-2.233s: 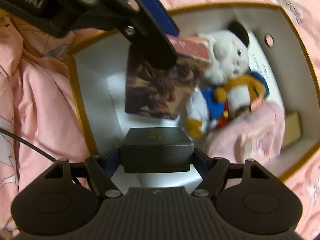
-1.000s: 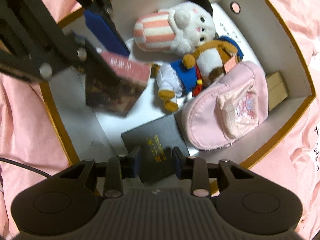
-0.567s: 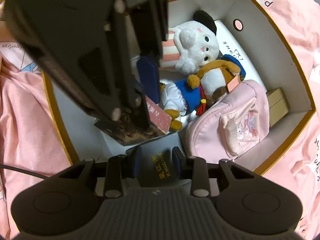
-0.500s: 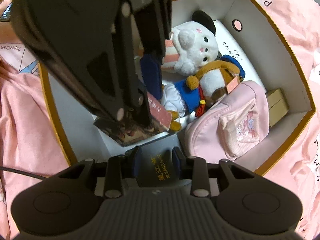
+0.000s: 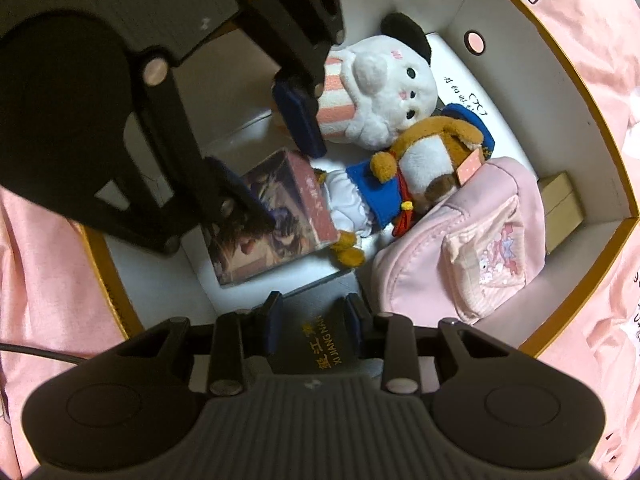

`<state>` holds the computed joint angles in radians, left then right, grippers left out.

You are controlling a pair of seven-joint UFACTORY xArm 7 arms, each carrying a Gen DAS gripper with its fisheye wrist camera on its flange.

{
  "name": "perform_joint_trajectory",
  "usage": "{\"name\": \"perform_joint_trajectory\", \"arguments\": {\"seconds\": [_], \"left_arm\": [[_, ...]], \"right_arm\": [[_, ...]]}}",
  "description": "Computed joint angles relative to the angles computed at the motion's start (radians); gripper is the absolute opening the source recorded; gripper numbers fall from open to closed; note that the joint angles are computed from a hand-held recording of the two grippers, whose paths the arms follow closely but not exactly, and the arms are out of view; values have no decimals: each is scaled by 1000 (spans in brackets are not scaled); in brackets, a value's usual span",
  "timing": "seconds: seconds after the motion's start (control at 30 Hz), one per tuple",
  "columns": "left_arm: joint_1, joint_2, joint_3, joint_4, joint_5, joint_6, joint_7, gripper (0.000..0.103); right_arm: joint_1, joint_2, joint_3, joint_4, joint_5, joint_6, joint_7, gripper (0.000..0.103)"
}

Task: Organize objects
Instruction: 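Lower the photo card into the box and open the left gripper, then move both grippers out of the box toward the yellow toy and orange ball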

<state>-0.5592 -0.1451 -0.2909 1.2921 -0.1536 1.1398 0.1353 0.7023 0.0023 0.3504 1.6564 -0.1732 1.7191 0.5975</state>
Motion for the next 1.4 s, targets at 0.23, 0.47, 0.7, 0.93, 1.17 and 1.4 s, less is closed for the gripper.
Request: {"name": "perform_joint_trajectory", "arguments": {"seconds": [0.23,0.47,0.7,0.93,1.17,1.4], "left_arm": [[10,17,4,-2,-47,28,-121,11],[11,30,6,4,-69,90,-208,13],[5,50,6,15,-95,132,-280,17],[16,49,17,-3,-134,100,-328,22],[26,58,26,-8,-167,95,-364,30],[31,27,29,-45,-168,62,-357,30]], "right_arm": [[8,-3,5,-5,4,11,-16,36],[6,-29,7,-39,34,-35,-37,35],[-6,-72,17,-118,58,-175,-128,23],[-16,-87,17,-151,109,-215,-232,23],[-9,-53,25,-68,129,-89,-259,23],[4,-101,44,-96,99,-64,-212,24]]}}
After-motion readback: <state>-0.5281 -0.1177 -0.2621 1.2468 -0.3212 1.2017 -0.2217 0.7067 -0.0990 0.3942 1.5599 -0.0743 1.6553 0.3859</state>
